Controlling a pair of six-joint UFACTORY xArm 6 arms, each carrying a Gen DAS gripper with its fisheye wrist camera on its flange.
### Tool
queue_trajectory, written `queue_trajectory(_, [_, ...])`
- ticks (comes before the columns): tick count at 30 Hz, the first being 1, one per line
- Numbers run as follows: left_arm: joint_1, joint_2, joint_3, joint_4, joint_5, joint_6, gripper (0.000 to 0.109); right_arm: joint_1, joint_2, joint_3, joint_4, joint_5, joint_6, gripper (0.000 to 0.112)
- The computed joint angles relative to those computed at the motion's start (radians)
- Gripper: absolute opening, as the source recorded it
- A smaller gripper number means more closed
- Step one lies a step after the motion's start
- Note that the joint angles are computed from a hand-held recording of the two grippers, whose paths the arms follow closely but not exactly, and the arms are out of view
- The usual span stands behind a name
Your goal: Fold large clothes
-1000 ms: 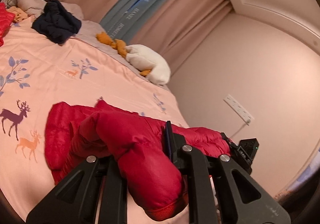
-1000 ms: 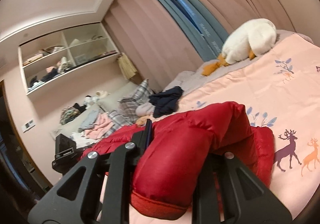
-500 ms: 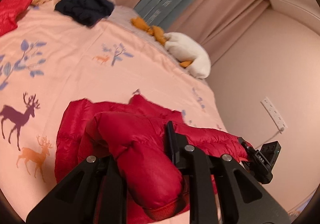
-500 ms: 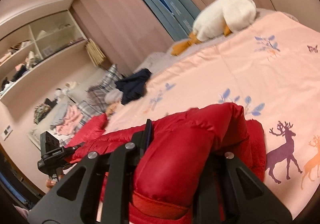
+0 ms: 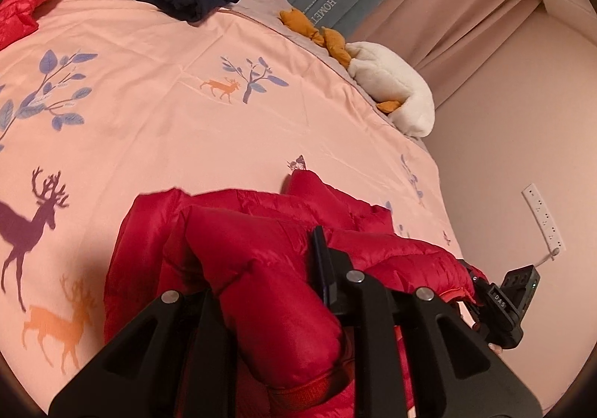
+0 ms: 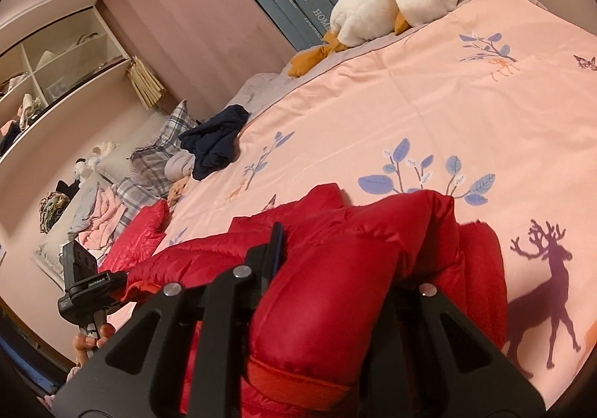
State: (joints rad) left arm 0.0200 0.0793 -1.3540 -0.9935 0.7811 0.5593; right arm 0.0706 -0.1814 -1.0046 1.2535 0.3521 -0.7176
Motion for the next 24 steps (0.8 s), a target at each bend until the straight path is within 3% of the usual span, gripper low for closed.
queue_trajectory(16, [-0.034,0.209,-0.237,0.194,0.003,-0.206,0.020,-0.026,0.229,-0.218,-0.363,0.047,0.353,0.018])
queue_trajectory(24, [-0.043,0.252,-0.270,0.245,0.001,-0.235,0.021,-0.036,0.300,-0.269,-0.425,0.077,0.418,0.018])
